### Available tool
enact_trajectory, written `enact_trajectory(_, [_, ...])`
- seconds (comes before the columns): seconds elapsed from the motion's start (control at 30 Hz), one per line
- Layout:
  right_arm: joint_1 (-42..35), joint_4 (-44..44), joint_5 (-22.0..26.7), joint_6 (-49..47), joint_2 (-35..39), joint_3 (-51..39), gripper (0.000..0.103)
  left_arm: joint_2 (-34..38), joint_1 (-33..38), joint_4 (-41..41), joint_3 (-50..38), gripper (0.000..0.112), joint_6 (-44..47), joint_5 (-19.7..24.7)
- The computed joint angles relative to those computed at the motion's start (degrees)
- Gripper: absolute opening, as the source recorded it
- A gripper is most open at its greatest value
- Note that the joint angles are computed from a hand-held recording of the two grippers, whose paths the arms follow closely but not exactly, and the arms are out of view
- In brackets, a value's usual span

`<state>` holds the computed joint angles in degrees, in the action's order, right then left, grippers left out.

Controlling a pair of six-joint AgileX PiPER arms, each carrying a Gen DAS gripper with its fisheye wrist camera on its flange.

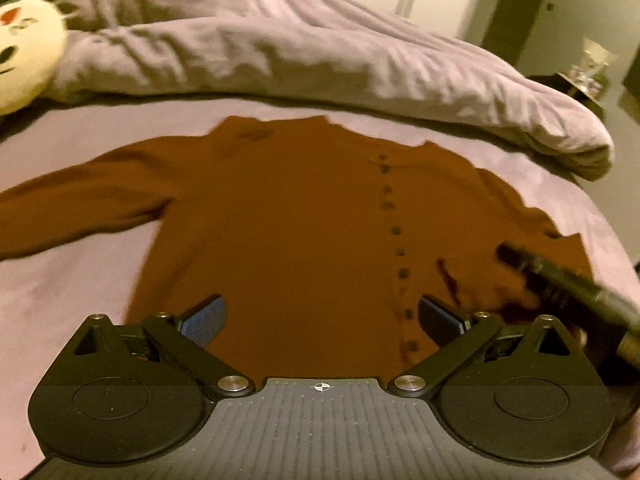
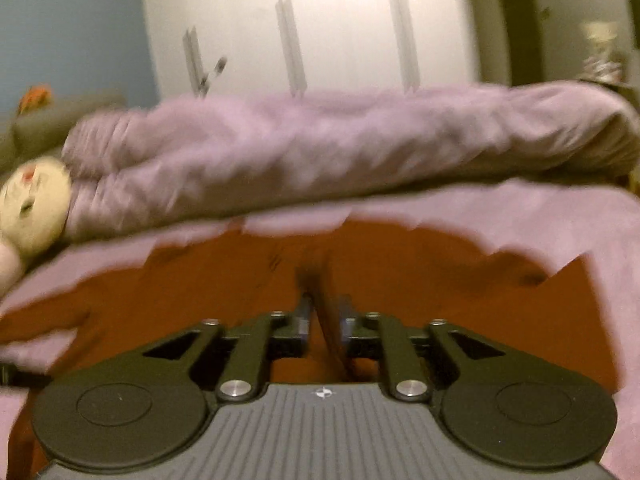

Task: Fold small clothes
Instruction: 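Fold the held sleeve and side across the cardigan body, release, then grasp the other cardigan side with the left tool and fold it across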

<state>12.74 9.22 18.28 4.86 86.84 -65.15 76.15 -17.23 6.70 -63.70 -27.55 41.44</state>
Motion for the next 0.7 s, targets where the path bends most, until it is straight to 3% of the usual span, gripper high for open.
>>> enact_trajectory(0.13, [0.67, -14.86, 0.22, 18.21, -5.87, 7.08, 0.030, 6.22, 2.29, -18.14, -2.90, 0.103, 14.25, -4.28])
enact_trajectory(0.2, [-1.51, -14.90, 1.38, 20.37, -9.40, 10.86, 0.030, 10.69, 2.75, -28.50, -4.78, 0.103, 21.21, -5.69])
enact_trajectory(0.3, [-8.72, -0.04, 1.89, 7.64, -14.37, 16.75, 0.030, 18.15, 3.00, -41.68, -8.59, 0.103, 29.52, -5.12])
enact_trajectory(0.4, [-16.93, 17.14, 4.95, -5.70, -18.02, 20.96, 0.029, 23.94, 2.47, -47.01, -12.13, 0.103, 31.06, -3.93])
enact_trajectory(0.47, [-23.63, 28.60, 9.05, -13.74, -19.45, 22.73, 0.024, 26.95, 2.04, -48.44, -14.02, 0.095, 31.31, -3.59])
enact_trajectory(0.5, [-26.12, 34.33, 10.17, -18.80, -19.61, 23.67, 0.023, 27.91, 1.88, -49.42, -14.23, 0.085, 31.87, -3.38])
enact_trajectory(0.57, [-29.13, 40.38, 11.82, -24.31, -18.81, 24.38, 0.021, 29.36, 0.89, -47.32, -15.20, 0.076, 29.17, -3.38])
enact_trajectory(0.63, [-28.68, 37.26, 10.63, -20.65, -18.62, 23.99, 0.013, 29.83, -0.09, -45.47, -15.74, 0.064, 29.06, -4.51])
enact_trajectory(0.67, [-27.31, 32.27, 7.48, -16.94, -19.27, 24.39, 0.012, 30.03, -0.59, -43.31, -16.65, 0.057, 27.70, -4.02])
enact_trajectory(0.7, [-25.83, 26.54, 4.26, -14.46, -19.42, 24.78, 0.012, 30.31, -0.94, -41.21, -17.55, 0.042, 26.47, -3.47])
